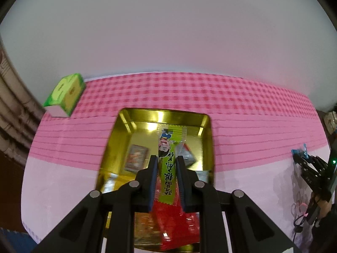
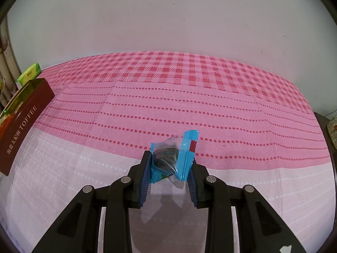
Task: Organize snacks
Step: 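Carry the green stick candy into the tin with the left gripper and release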
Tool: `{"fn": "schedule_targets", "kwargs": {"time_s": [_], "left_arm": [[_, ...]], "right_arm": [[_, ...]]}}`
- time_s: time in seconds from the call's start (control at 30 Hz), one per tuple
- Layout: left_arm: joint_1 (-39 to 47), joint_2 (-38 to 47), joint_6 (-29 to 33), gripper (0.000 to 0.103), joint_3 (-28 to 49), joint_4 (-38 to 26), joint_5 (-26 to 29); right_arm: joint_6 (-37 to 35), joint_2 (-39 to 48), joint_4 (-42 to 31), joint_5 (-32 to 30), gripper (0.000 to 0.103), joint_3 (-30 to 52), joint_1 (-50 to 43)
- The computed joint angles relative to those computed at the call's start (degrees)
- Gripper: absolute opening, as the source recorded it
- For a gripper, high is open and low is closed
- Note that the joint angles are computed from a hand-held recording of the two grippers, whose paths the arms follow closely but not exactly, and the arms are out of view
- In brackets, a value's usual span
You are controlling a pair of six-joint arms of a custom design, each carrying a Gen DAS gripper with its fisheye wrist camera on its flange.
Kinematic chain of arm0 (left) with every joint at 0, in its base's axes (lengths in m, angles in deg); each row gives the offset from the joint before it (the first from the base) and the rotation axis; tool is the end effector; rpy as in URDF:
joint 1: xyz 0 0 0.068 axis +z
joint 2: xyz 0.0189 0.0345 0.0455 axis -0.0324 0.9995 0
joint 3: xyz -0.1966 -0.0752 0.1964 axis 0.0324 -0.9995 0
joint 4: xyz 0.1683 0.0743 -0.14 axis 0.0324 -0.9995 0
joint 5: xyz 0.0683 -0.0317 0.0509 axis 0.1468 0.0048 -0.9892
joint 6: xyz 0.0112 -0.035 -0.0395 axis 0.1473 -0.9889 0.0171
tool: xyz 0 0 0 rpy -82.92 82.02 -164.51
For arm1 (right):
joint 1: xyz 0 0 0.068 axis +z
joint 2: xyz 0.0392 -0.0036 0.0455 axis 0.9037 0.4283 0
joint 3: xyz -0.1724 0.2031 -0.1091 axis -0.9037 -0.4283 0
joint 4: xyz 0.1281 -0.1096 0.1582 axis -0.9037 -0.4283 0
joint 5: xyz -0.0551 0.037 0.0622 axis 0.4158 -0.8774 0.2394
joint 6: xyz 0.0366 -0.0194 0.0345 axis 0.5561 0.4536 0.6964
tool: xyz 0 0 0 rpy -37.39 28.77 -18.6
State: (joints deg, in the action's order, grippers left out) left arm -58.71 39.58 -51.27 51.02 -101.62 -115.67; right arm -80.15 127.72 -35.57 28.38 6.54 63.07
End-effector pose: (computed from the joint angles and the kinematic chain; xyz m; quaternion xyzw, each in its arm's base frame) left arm 0.1262 -0.1585 0.1853 -0.1095 0.9518 0.0683 0.2782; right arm 0.2124 0.0038 0.0839 -0.1818 0.9223 0.0732 0.3330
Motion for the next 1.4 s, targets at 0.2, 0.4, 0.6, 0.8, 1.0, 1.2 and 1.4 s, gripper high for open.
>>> {"fn": "schedule_targets", "kwargs": {"time_s": [0.2, 0.4, 0.6, 0.8, 1.0, 1.2, 1.4], "left_arm": [[3.65, -4.43, 1.51, 0.018, -2.99, -0.51, 1.19], [7.01, -4.97, 5.02, 0.018, -4.97, 1.06, 2.19], [9.95, -4.37, 9.40, 0.018, -7.11, 3.91, 2.83], [11.69, -0.71, 11.69, 0.018, -8.80, 6.61, 4.00], [12.19, 2.02, 12.94, 0.018, -9.80, 8.34, 4.14], [13.76, 3.19, 14.21, 0.018, -11.11, 10.56, 4.92], [14.55, 4.41, 14.54, 0.018, -11.54, 11.88, 5.30]], "right_arm": [[0.02, 0.08, 0.13, 0.05, 0.029, -0.03, 0.05], [0.07, 0.14, 0.23, 0.12, 0.029, -0.05, 0.14], [0.10, 0.10, 0.22, 0.13, 0.029, -0.07, 0.18], [0.11, 0.06, 0.19, 0.14, 0.029, -0.07, 0.19], [0.12, 0.08, 0.23, 0.17, 0.029, -0.09, 0.22], [-0.11, 0.33, 0.39, 0.30, 0.029, 0.03, 0.22], [-0.02, 0.15, 0.30, 0.43, 0.029, -0.03, 0.37]]}}
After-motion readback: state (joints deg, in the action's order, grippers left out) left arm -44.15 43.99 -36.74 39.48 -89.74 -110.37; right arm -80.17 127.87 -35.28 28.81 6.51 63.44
